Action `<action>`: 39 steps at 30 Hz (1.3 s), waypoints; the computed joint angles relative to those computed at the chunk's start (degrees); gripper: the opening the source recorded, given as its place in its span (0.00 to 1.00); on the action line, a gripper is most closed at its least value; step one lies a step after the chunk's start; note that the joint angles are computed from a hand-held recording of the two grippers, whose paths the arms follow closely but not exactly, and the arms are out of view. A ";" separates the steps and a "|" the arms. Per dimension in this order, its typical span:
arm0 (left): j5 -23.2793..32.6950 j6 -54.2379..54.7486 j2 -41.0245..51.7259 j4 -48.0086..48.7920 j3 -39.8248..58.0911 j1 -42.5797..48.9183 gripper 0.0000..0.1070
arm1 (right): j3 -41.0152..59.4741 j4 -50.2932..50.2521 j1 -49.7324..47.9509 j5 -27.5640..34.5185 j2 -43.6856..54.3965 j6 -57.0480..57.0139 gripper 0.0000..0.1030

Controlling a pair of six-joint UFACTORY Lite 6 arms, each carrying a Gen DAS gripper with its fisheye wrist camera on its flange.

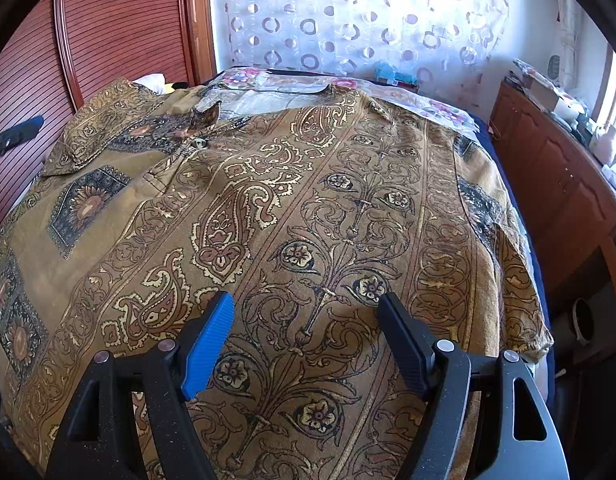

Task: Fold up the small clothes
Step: 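Open the left gripper and release the folded panel onto the shirt, then grasp the shirt's opposite side edge with the right gripper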

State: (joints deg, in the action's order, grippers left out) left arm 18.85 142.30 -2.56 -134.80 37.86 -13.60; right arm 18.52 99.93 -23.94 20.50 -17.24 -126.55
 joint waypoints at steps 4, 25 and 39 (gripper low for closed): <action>0.10 4.95 0.31 -5.99 -2.03 -2.94 0.80 | 0.64 -7.99 -5.80 6.61 -0.18 7.13 0.74; -4.26 19.87 6.65 -22.28 -1.07 -10.30 0.80 | 18.44 -19.39 -40.45 20.49 19.37 6.72 0.62; -11.74 24.62 14.36 -27.21 5.86 -12.89 0.80 | 27.20 -26.62 -36.52 20.76 26.69 17.27 0.28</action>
